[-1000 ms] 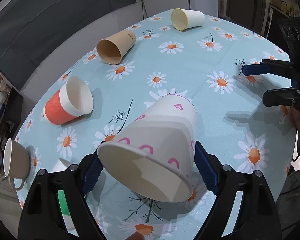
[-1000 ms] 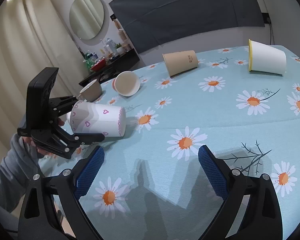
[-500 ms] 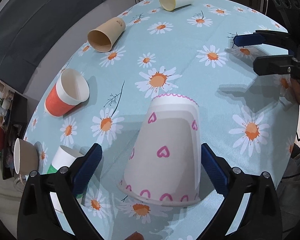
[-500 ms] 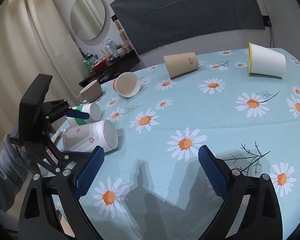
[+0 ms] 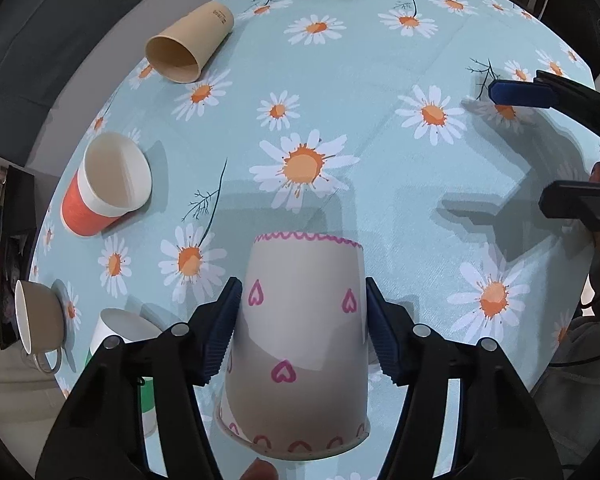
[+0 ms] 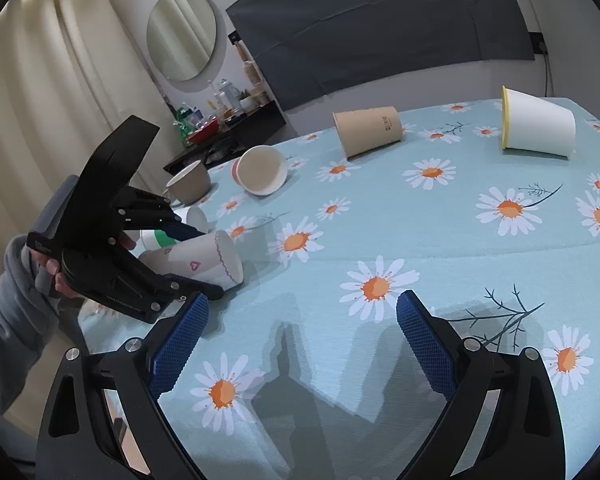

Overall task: Flip cup upside down
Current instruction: 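Lift the pink-heart cup with the left tool and rotate it rim-down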

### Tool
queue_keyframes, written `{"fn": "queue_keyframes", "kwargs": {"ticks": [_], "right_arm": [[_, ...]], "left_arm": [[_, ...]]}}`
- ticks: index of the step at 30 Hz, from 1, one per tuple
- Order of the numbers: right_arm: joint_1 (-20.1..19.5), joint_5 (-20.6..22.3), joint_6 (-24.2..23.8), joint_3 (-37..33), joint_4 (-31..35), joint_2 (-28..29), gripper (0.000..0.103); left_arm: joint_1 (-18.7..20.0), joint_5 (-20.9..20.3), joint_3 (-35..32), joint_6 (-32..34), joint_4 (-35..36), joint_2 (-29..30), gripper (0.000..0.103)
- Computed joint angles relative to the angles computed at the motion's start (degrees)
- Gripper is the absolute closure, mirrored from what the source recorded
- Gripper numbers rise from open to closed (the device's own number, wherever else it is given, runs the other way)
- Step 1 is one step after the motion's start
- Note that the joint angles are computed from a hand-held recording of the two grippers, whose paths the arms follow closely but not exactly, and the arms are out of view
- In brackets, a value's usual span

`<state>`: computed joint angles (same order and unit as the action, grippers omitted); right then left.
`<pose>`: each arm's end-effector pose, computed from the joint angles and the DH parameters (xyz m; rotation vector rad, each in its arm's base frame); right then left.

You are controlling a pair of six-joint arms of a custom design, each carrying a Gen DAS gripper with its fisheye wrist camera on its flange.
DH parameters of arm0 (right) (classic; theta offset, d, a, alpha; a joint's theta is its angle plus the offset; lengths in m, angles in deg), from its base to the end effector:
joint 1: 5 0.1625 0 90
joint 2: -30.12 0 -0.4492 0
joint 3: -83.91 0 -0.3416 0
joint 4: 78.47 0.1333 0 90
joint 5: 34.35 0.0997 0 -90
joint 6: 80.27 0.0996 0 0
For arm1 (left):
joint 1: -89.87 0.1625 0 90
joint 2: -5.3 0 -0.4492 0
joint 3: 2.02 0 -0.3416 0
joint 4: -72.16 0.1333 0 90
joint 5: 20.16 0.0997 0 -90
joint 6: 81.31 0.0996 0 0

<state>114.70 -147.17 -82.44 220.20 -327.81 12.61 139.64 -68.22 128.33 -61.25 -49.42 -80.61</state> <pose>0.2801 -0.3000 -0.0067 0.5515 -2.6702 1.1064 -0.0778 -0.4014 0.2770 1.2854 2.0085 0.1045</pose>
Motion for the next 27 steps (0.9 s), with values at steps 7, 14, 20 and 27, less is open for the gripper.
{"fn": "queue_keyframes", "kwargs": {"ticks": [7, 14, 20, 27], "right_arm": [[0.2, 0.2, -0.3, 0.0, 0.2, 0.1, 0.012], [0.1, 0.2, -0.4, -0.1, -0.1, 0.2, 0.012], [0.1, 0.0, -0.3, -0.1, 0.0, 0.2, 0.012], [0.2, -0.4, -0.5, -0.3, 0.4, 0.1, 0.012]], "left_arm": [[0.7, -1.7, -0.8, -0.8, -4.3, -0.5, 0.042], [1.4, -1.8, 1.7, 0.4, -23.4, 0.8, 0.042], [1.8, -2.6, 7.7, 4.0, -45.2, 1.6, 0.042], [2.5, -4.0, 12.9, 1.4, -55.7, 1.0, 0.042]]}}
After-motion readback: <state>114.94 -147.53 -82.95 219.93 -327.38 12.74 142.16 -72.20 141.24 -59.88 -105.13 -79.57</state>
